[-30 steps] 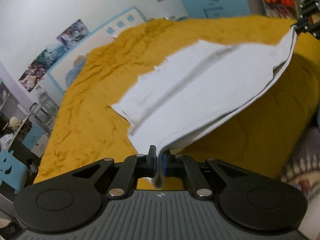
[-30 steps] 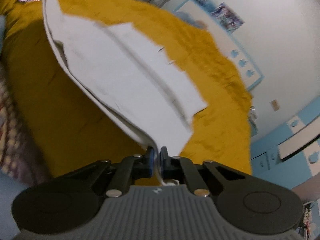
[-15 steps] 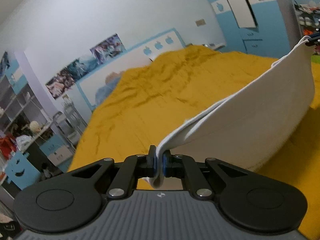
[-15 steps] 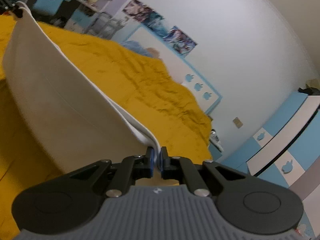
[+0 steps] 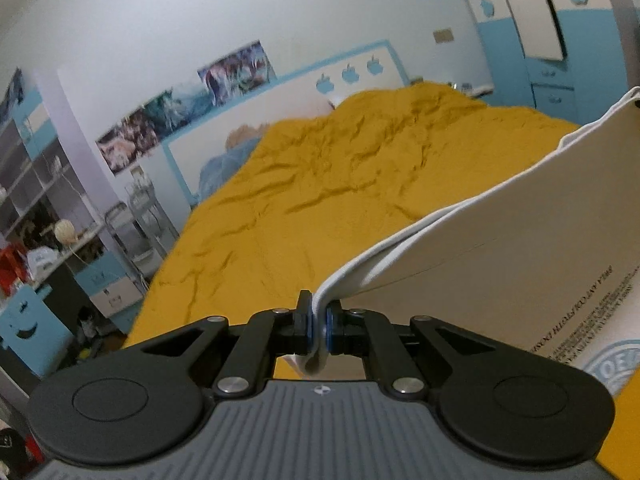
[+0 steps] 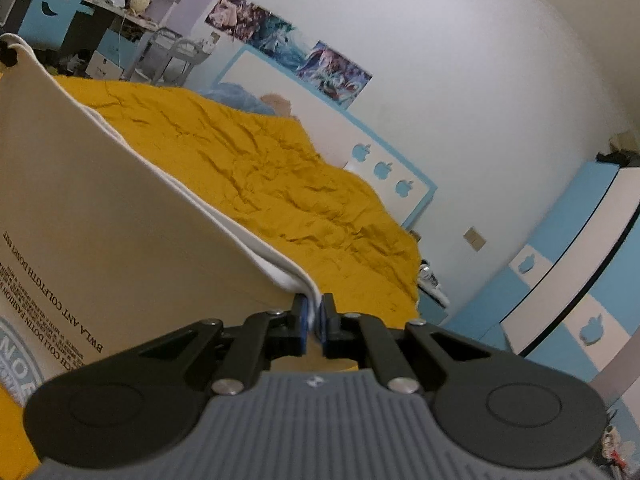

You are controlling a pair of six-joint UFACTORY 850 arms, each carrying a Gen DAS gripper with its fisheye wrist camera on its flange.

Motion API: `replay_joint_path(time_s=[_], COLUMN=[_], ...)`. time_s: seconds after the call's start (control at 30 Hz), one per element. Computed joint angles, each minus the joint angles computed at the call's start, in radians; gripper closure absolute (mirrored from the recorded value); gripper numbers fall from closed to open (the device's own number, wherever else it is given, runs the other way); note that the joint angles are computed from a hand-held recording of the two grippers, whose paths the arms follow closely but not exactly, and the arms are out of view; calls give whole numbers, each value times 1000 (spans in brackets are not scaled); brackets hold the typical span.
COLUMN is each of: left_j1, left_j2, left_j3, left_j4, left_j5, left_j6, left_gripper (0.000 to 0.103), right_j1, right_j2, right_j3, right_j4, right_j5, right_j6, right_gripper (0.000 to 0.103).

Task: Fold small clothes
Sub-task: 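Grasp the hem with both grippers and lift it toward the collar, then lay the hem over the collar and open both grippers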

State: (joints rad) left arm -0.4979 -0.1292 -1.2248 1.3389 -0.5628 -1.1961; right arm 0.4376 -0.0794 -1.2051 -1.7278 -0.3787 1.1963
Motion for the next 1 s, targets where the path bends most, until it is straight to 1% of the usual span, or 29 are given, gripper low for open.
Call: replay_joint_path(time_s=[0.13, 0.2, 0.37, 0.47, 0.53, 0.6, 0.63, 0.67, 0.7, 0.77, 0.8, 0.83, 0.87, 0.9, 0.93, 1.0], left_j1=[49, 66, 101, 120, 127, 131, 134, 138, 143, 148, 155, 166, 182, 203, 227, 266], left_j2=[-95, -134, -219, -260, -278, -291, -291, -294, -296, -285, -285, -274, -257, -242, -234, -214], left_j3=[-47, -59, -89, -114, -124, -131, -127, -130, -132, -122, -125, -114, -99, -87, -83, -59], left_j4=[-64, -93, -155, -206, -224, -209, -199, -192, -175, -118, -108, -106, -126, -172, -261, -450], left_j5=[63, 88, 127, 145, 150, 152, 151, 152, 153, 135, 134, 149, 186, 236, 282, 358], left_j6=[45, 63, 107, 150, 159, 138, 120, 105, 78, -14, -43, -81, -109, -111, -73, 11], left_gripper=[96, 96, 96, 95, 91, 85, 83, 77, 73, 73, 73, 73, 73, 73, 73, 71], right_j1=[-31, -45, -57, -60, -65, -73, -75, -77, -76, -74, -73, -74, -77, -78, -83, -100], right_j2=[-161, -243, -399, -475, -518, -566, -578, -591, -599, -606, -605, -596, -591, -581, -571, -549], right_j3=[-113, -171, -269, -326, -362, -411, -421, -435, -439, -442, -437, -425, -418, -404, -391, -371], right_j4=[35, 81, 164, 218, 244, 293, 288, 284, 255, 185, 135, 95, 47, 6, -17, 0], right_j5=[30, 47, 53, 50, 49, 53, 52, 54, 54, 46, 38, 35, 32, 24, 24, 52], right_j6=[-19, -53, -117, -168, -195, -234, -221, -207, -164, -82, -27, 19, 79, 134, 180, 243], right_gripper=[103, 103, 103, 103, 103, 103, 102, 97, 95, 81, 77, 68, 58, 56, 55, 55])
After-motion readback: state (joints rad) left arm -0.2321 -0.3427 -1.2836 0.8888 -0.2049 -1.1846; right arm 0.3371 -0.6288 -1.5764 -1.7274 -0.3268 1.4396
